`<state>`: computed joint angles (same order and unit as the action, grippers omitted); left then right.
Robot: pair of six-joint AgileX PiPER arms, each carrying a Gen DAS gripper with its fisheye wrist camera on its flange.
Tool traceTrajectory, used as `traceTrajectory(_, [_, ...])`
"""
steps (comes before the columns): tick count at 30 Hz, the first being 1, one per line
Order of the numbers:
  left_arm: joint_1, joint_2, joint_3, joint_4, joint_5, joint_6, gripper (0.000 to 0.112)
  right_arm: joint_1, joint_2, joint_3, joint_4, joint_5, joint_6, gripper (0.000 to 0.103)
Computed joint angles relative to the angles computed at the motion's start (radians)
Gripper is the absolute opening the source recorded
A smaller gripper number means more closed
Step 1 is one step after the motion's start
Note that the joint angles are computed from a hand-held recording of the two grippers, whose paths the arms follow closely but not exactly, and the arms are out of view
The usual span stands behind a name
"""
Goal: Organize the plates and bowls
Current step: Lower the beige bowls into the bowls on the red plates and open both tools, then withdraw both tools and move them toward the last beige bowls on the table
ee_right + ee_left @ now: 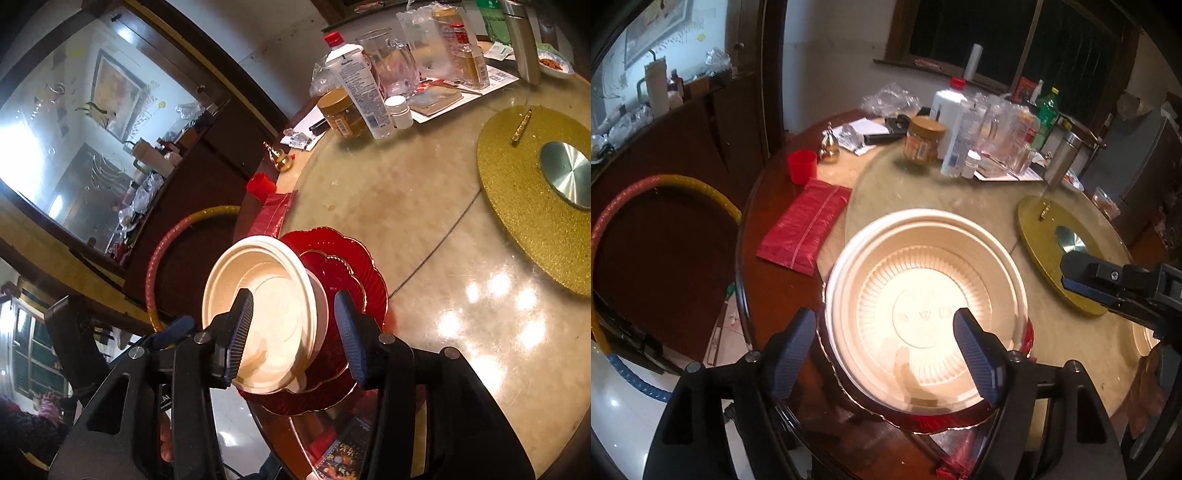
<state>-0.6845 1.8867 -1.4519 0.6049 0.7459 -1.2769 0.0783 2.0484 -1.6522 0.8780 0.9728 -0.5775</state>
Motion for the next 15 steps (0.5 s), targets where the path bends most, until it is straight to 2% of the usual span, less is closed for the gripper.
traceTrajectory(8, [-0.082, 0.03, -0.075, 0.187, 0.152, -0.102, 0.078, -0.032, -0.007, 0.031, 0.064, 0.017, -0.051, 0.046])
traceTrajectory(9, [-0.094, 0.037, -0.091, 0.208, 0.173, -0.107, 0.078, -0.038, -0.013, 0.042, 0.076, 0.016, -0.063, 0.049])
traceTrajectory(11, [-0.116, 0.049, -0.117, 0.243, 0.209, -0.114, 0.079, -0.049, -0.023, 0.06, 0.093, 0.01, -0.083, 0.069])
traceTrajectory(15, [-0.149, 0.086, -0.195, 0.279, 0.264, -0.095, 0.08, -0.062, -0.043, 0.091, 0.103, -0.014, -0.113, 0.073])
